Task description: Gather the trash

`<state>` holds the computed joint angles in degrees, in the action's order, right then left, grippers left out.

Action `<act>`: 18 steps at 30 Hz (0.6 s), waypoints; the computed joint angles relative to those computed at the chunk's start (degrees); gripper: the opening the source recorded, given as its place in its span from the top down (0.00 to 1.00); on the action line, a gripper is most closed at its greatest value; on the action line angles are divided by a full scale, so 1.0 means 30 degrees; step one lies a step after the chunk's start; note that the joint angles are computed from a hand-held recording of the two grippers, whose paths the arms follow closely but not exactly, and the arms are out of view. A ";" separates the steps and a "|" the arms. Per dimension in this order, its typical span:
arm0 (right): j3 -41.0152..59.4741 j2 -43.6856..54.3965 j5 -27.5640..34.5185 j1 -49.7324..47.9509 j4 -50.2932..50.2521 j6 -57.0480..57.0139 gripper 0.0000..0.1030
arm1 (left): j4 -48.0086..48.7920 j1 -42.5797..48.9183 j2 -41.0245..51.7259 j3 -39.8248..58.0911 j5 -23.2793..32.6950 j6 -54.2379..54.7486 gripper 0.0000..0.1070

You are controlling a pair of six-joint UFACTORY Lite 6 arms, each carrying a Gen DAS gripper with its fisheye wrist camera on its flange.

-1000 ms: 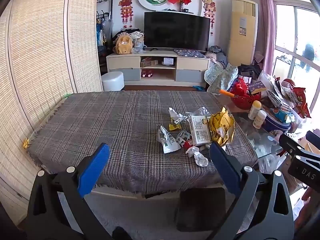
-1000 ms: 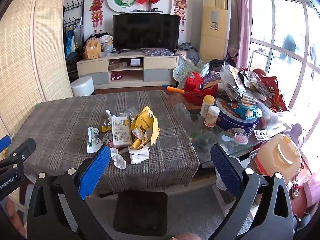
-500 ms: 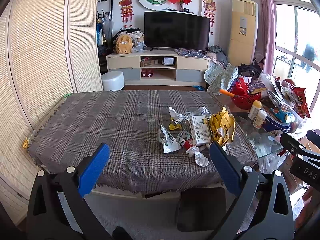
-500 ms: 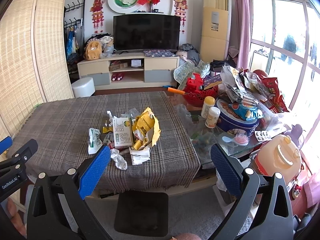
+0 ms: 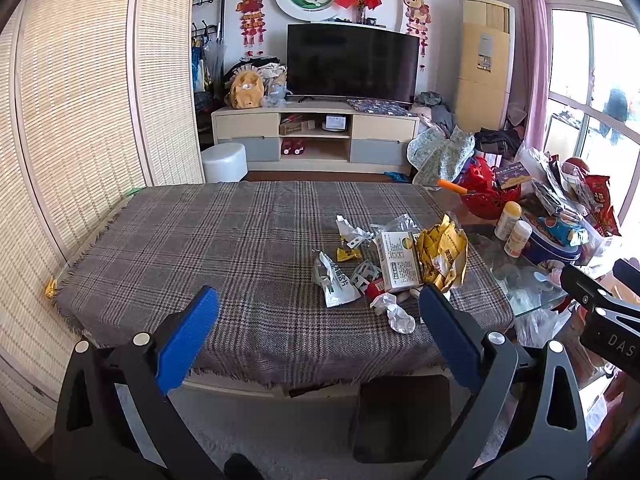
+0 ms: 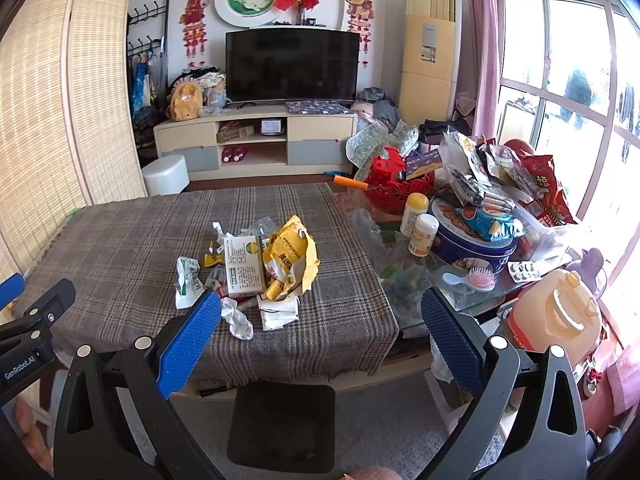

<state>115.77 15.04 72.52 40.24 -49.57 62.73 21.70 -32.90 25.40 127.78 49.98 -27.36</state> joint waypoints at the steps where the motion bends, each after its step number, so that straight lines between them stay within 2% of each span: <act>1: 0.0019 0.0012 0.0006 -0.0004 0.0009 -0.0014 0.03 | 0.0005 -0.0006 0.0011 0.0014 0.0003 -0.0003 0.11; 18: 0.0657 0.0352 0.0184 0.0032 0.0177 -0.0369 0.03 | 0.0044 -0.0033 0.0048 0.0033 -0.0064 -0.0124 0.11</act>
